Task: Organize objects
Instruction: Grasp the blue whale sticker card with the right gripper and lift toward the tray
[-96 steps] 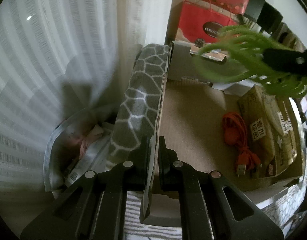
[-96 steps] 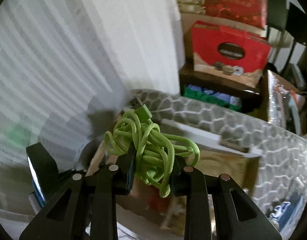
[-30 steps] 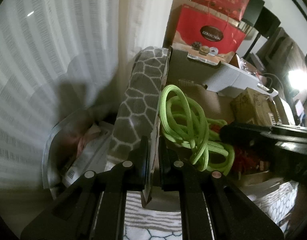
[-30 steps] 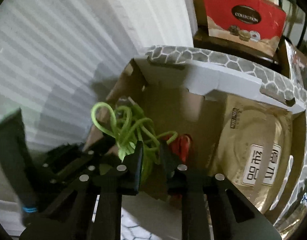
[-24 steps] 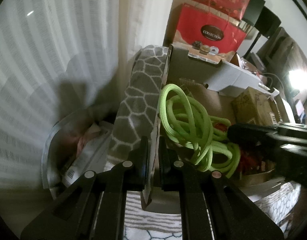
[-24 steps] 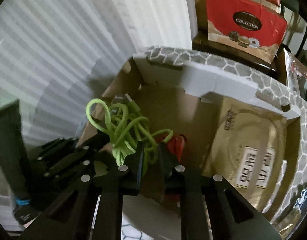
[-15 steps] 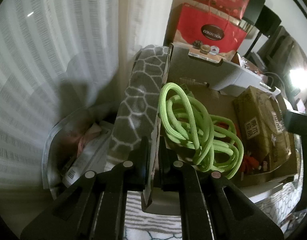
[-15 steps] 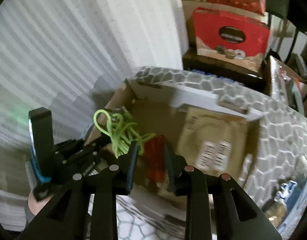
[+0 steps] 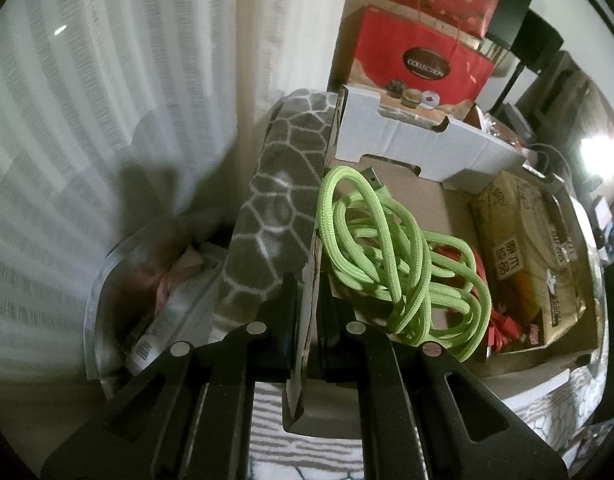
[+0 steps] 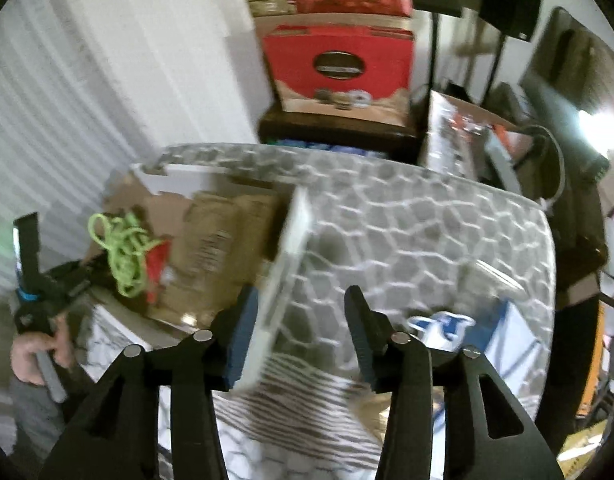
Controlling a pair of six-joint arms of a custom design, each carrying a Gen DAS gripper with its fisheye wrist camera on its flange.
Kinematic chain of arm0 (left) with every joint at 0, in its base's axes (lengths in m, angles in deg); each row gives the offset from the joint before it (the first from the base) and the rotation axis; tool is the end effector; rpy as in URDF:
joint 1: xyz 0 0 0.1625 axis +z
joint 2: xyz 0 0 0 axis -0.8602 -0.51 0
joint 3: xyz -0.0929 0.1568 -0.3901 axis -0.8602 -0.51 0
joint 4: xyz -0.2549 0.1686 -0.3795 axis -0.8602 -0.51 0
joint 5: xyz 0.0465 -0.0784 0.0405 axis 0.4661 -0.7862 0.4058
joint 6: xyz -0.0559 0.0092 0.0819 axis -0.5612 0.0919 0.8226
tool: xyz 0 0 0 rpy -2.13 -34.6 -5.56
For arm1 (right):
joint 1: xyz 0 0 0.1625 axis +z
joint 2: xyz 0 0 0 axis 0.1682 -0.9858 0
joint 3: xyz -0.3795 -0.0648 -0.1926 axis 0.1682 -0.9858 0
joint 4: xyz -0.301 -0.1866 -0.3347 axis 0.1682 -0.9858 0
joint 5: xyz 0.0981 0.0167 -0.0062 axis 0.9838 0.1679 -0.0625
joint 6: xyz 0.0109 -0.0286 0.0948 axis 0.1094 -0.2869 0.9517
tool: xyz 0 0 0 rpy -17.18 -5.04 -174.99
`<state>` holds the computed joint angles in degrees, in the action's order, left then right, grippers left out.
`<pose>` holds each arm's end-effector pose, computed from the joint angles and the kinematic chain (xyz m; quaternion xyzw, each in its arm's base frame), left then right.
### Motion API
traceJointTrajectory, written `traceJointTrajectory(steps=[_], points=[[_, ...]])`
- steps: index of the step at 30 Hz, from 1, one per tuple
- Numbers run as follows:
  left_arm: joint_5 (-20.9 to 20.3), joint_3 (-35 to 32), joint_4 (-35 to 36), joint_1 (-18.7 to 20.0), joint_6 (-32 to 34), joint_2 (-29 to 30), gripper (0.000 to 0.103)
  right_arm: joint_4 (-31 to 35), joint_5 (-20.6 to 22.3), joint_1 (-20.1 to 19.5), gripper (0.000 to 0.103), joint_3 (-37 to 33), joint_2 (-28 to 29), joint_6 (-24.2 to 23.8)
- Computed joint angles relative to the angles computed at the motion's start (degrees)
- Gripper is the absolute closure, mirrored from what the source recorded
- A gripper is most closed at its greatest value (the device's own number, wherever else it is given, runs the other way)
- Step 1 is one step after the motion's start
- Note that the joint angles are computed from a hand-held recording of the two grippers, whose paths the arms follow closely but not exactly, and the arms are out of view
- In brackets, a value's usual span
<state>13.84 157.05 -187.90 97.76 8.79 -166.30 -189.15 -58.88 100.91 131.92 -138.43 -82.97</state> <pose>-0.1423 -0.3640 0.1664 0.1660 0.9244 -0.1884 0.2870 0.1767 -0.2781 0.2289 0.0896 -0.9200 0.2219 0.3104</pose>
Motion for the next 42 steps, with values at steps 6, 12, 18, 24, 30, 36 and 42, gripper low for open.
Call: traceJointTrajectory(steps=[6,12,18,24,30,36,42], points=[[0.19,-0.08,0.12,-0.06,-0.24,0.24,0.095,0.32,-4.10,-5.37,0.045,2.93,-6.21,-2.83],[0.62,-0.09,0.43,-0.29,-0.67,0.56,0.095,0.91,-0.53,-14.44,0.030,4.50,-10.63,-5.00],[0.73,-0.07,0.66,-0.45,-0.98,0.64,0.095,0.50,0.70,-17.86,0.030,4.71,-10.48,-5.75],[0.98,0.07,0.90,-0.58,-1.32,0.66,0.095,-1.96,-1.13,-18.40,0.030,4.69,-7.22,-5.46],[0.98,0.12,0.93,-0.63,-1.37,0.61,0.095,-5.40,-3.07,-19.49,0.037,5.29,-4.26,-6.31],[0.98,0.14,0.97,-0.63,-1.43,0.57,0.095,-6.94,-3.62,-18.82,0.042,5.44,-4.66,-6.68],[0.99,0.18,1.15,-0.66,-1.42,0.44,0.095,-5.75,-4.46,-14.65,0.042,4.65,-6.05,-4.51]])
